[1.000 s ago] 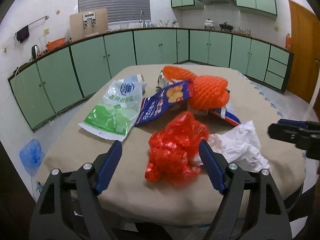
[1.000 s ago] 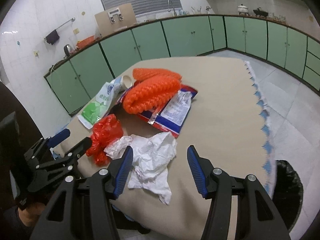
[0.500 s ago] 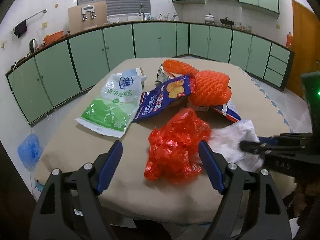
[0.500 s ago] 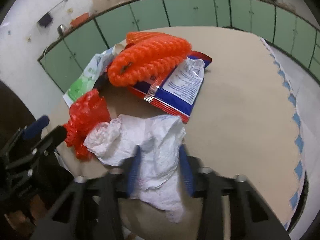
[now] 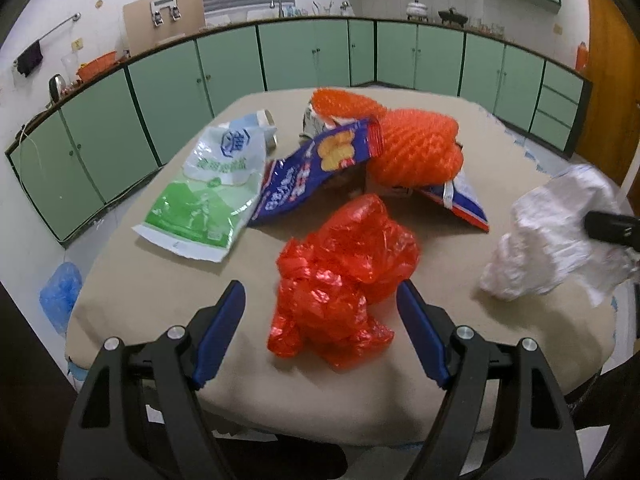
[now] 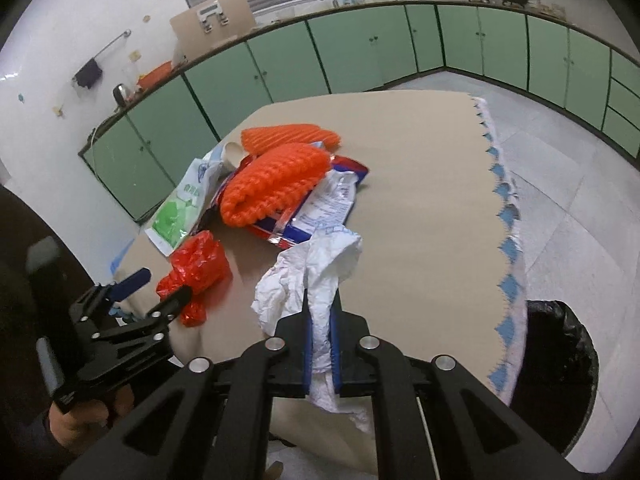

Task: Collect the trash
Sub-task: 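Grasp the red plastic bag with the left tool, then drop the red bag from the left tool and tissue from the right tool into the bin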

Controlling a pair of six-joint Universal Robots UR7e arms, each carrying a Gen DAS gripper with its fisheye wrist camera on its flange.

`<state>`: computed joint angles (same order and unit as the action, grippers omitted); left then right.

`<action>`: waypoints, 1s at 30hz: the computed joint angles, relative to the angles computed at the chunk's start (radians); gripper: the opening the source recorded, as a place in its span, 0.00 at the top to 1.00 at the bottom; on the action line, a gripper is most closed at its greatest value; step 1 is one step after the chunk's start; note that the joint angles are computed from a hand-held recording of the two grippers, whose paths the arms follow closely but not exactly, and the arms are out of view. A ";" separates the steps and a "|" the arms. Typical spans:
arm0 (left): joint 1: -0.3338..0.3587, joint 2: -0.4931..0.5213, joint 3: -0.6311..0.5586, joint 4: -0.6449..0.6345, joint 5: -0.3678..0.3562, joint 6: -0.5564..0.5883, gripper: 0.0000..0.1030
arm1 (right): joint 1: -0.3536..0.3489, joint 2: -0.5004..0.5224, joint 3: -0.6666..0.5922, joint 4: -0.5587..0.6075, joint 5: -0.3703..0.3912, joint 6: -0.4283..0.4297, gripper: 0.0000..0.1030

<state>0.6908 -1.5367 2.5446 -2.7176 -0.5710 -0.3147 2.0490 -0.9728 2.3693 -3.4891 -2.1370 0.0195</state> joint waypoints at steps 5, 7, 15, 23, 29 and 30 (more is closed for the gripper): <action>0.045 0.034 -0.036 0.055 -0.047 -0.014 0.66 | -0.016 -0.021 0.022 -0.016 0.017 0.003 0.93; 0.039 0.023 -0.035 0.063 -0.049 -0.019 0.72 | -0.019 -0.031 0.031 -0.021 0.026 0.008 0.93; -0.087 -0.127 -0.030 0.250 -0.041 -0.129 0.79 | 0.030 -0.141 0.068 0.003 0.002 0.020 0.93; -0.216 -0.168 -0.045 0.356 -0.104 -0.200 0.79 | 0.080 -0.272 0.133 0.039 -0.086 0.057 0.93; -0.273 -0.069 -0.057 0.241 -0.199 -0.146 0.79 | 0.095 -0.391 0.205 0.064 -0.192 0.107 0.93; -0.277 -0.041 -0.061 0.207 -0.220 -0.124 0.79 | 0.090 -0.413 0.220 0.065 -0.203 0.112 0.93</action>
